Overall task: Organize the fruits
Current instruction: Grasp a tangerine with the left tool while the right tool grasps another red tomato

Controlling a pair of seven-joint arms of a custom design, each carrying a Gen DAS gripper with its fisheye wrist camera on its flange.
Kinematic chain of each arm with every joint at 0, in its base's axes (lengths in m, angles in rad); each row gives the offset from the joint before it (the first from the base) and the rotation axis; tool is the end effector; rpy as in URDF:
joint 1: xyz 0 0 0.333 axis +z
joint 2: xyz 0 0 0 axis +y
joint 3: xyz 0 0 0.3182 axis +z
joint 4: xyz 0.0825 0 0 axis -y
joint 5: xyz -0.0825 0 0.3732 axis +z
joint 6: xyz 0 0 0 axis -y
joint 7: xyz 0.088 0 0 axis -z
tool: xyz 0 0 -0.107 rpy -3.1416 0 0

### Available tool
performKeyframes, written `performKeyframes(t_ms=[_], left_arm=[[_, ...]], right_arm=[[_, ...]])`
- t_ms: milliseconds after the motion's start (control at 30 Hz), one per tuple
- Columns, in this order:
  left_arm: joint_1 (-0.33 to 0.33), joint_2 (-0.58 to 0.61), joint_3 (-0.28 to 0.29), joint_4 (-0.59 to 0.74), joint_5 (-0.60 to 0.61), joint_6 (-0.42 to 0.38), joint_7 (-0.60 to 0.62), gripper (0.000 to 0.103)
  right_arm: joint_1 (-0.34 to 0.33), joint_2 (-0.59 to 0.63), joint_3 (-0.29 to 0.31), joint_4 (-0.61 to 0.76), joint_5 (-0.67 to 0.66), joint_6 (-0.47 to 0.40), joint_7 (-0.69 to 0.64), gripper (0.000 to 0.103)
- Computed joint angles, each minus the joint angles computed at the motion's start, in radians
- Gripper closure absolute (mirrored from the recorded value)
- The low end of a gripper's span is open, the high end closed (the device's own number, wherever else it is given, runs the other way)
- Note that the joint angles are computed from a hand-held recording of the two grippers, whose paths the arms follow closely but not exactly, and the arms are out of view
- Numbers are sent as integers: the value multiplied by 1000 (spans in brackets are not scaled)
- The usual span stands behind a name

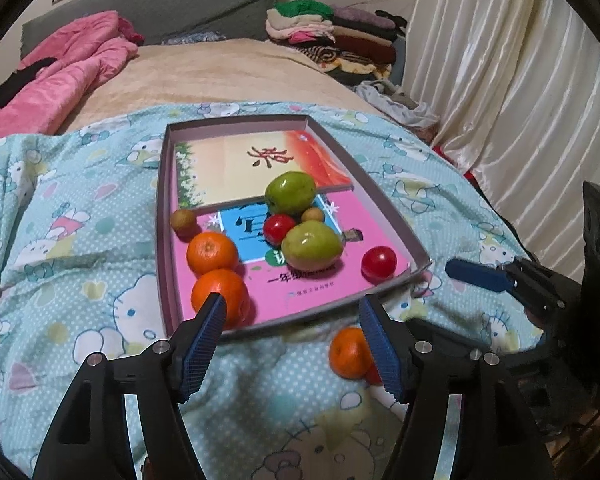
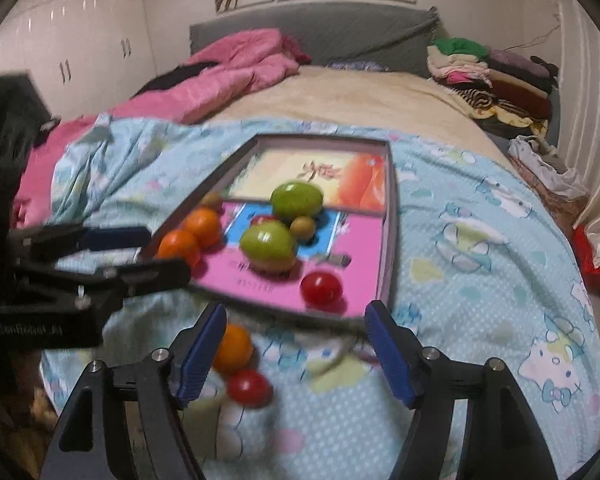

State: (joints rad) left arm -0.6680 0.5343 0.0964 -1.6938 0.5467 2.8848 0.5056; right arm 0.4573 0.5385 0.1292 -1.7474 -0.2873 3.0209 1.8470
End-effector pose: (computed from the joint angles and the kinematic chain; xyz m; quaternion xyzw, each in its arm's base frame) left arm 0.5733 -0.4177 0.3644 -0.6551 0.6693 -0.3124 0.1594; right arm 0.5837 0.3955 0.3627 -0.8103 0.4599 -0.1627 0.3246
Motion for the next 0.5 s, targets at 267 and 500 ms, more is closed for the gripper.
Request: performKeyframes(t_ms=[267,500], left_arm=[[48,7,-78,-2,-89,-4,120,33],[85,61,-154,51,-229,-53,288,33]], right_arm=[[19,22,33,41,7,-177,-99,32],[7,48,49,78,81,-266,-136,41]])
